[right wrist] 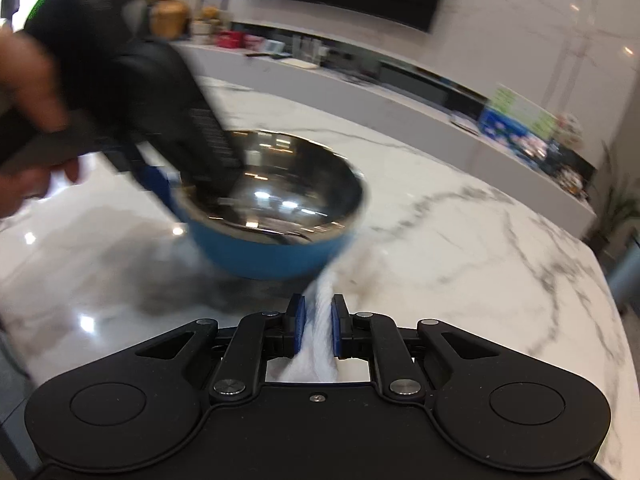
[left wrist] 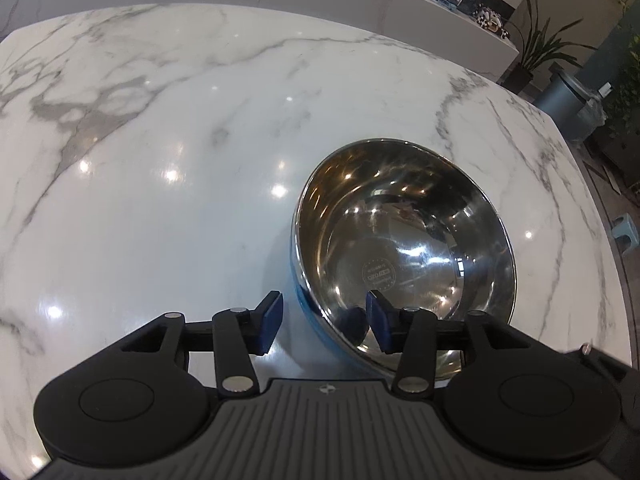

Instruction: Clean bowl

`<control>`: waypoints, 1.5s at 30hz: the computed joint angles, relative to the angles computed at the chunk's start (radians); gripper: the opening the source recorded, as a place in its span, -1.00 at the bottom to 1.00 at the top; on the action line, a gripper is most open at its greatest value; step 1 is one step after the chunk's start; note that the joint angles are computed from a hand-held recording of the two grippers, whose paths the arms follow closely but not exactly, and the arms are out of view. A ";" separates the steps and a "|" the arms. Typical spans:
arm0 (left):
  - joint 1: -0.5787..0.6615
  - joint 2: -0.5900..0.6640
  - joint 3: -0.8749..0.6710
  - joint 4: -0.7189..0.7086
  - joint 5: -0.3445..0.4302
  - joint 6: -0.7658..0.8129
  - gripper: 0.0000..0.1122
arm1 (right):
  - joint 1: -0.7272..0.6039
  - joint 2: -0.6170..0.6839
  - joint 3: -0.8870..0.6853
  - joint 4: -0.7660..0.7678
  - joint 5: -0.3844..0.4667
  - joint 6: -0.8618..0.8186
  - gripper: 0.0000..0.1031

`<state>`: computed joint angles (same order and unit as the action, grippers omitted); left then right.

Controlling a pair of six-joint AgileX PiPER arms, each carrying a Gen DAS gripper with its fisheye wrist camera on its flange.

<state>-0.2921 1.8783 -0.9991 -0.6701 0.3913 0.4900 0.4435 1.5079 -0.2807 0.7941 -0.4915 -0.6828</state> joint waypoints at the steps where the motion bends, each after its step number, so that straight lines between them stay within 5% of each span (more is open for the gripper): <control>1: 0.000 -0.002 0.004 -0.004 -0.003 0.001 -0.21 | -0.015 0.007 -0.004 0.017 -0.004 -0.007 -0.77; 4: -0.006 -0.012 0.020 -0.015 -0.018 0.003 -0.21 | -0.044 0.031 -0.013 0.055 -0.022 -0.014 -0.67; 8: -0.010 -0.030 0.050 -0.093 -0.042 0.055 -0.19 | -0.048 0.044 -0.010 0.085 -0.058 0.037 -0.19; 15: -0.022 -0.051 0.095 -0.173 -0.084 0.113 -0.18 | 0.161 0.040 0.064 0.116 -0.277 0.098 -0.25; 19: -0.020 -0.056 0.102 -0.177 -0.091 0.113 -0.18 | 0.176 0.047 0.056 0.074 -0.231 0.106 -0.52; 30: -0.043 -0.090 0.152 -0.246 -0.158 0.169 -0.18 | 0.221 0.189 0.004 0.228 -0.311 -0.021 -0.49; 35: -0.043 -0.097 0.161 -0.265 -0.159 0.190 -0.12 | 0.207 0.228 0.009 0.196 -0.334 0.006 -0.20; 45: -0.052 -0.084 0.152 -0.186 -0.159 0.106 -0.11 | 0.056 0.226 0.015 0.013 -0.266 0.159 -0.30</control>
<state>-0.3440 1.7942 -0.8474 -0.8560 0.2328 0.5959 0.4999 1.7339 -0.2657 0.8073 -0.7575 -0.5237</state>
